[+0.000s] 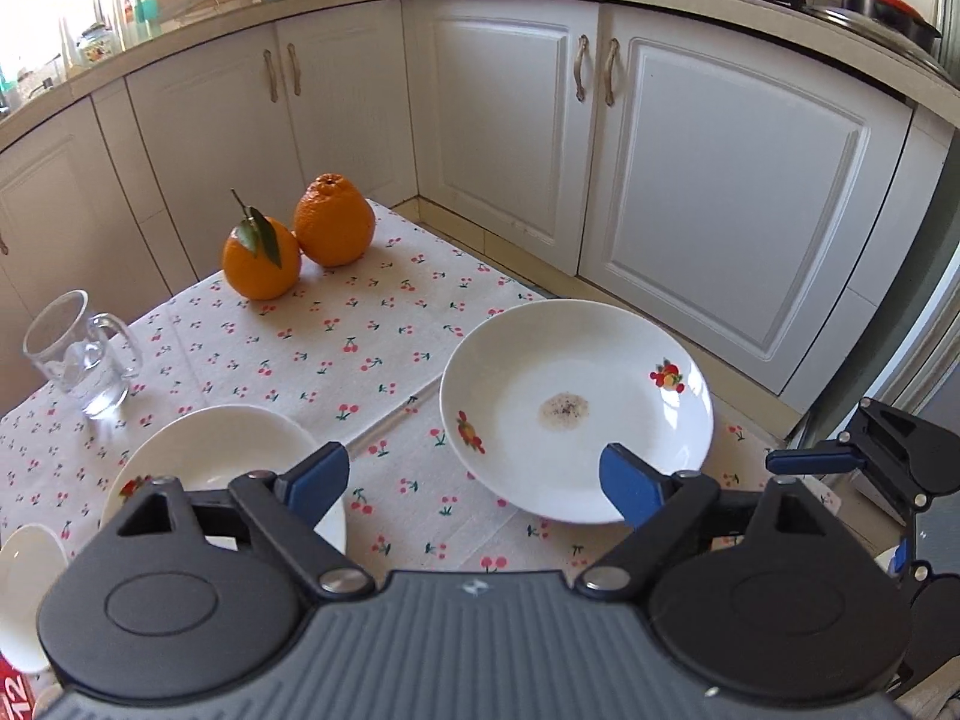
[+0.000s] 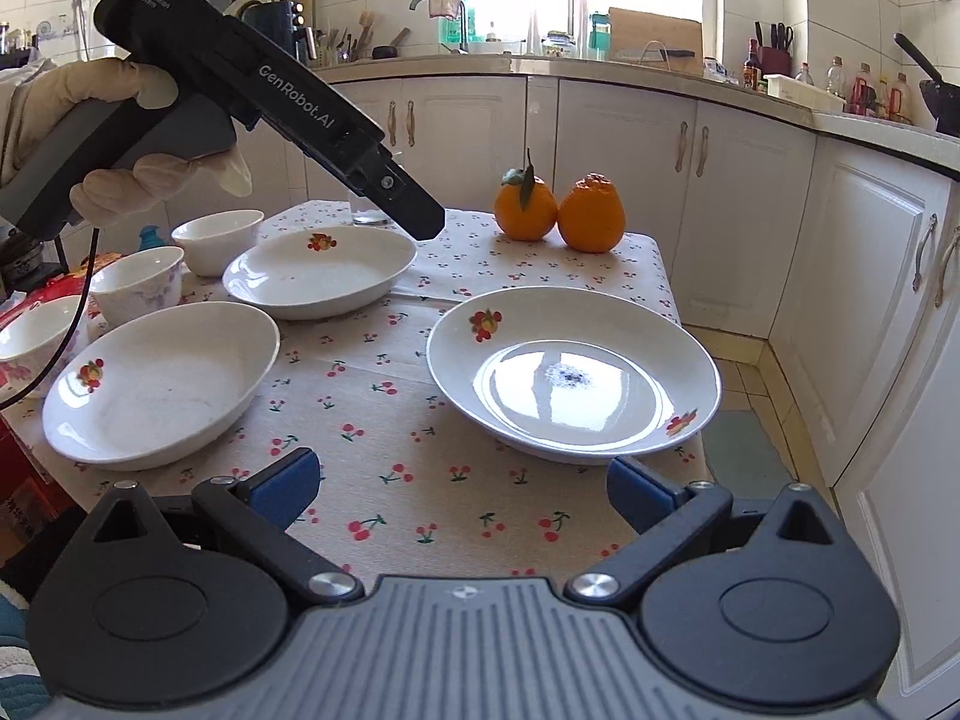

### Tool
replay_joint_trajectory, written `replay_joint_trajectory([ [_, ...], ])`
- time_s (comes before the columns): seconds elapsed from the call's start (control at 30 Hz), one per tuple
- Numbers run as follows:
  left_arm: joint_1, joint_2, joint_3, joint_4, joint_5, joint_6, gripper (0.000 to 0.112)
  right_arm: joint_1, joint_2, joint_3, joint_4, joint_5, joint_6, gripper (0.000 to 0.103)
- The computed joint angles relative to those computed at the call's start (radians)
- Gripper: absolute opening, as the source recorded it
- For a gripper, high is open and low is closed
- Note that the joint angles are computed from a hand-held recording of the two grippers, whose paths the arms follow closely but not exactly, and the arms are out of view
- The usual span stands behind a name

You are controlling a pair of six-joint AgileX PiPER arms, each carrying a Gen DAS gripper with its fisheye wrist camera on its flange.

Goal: Organize plates and bowls
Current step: 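Reach the left tool to the large fruit-decal plate and grasp its rim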

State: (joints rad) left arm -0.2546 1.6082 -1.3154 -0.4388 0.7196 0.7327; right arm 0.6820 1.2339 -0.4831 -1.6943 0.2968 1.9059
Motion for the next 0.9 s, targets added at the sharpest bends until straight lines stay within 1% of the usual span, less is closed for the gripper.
replay_joint_trajectory([
  [0.2, 0.038, -0.205, 0.273, -0.007, -0.128, 0.048, 0.092, 0.118, -0.019, -0.001, 0.103, 0.09, -0.06, 0.103],
  [0.33, 0.037, -0.332, 0.455, 0.035, -0.244, 0.023, 0.092, 0.164, -0.029, 0.002, 0.115, 0.123, -0.042, 0.103],
  [0.47, 0.047, -0.448, 0.6, 0.079, -0.295, -0.021, 0.092, 0.215, -0.031, 0.005, 0.128, 0.156, -0.023, 0.103],
  [0.57, 0.074, -0.518, 0.68, 0.085, -0.304, -0.044, 0.092, 0.238, -0.027, 0.007, 0.135, 0.161, -0.018, 0.103],
  [0.67, 0.11, -0.57, 0.732, 0.056, -0.293, -0.039, 0.092, 0.254, -0.015, 0.001, 0.141, 0.16, -0.019, 0.103],
  [0.9, 0.225, -0.628, 0.773, -0.047, -0.223, 0.059, 0.092, 0.269, 0.025, -0.023, 0.12, 0.135, -0.017, 0.103],
])
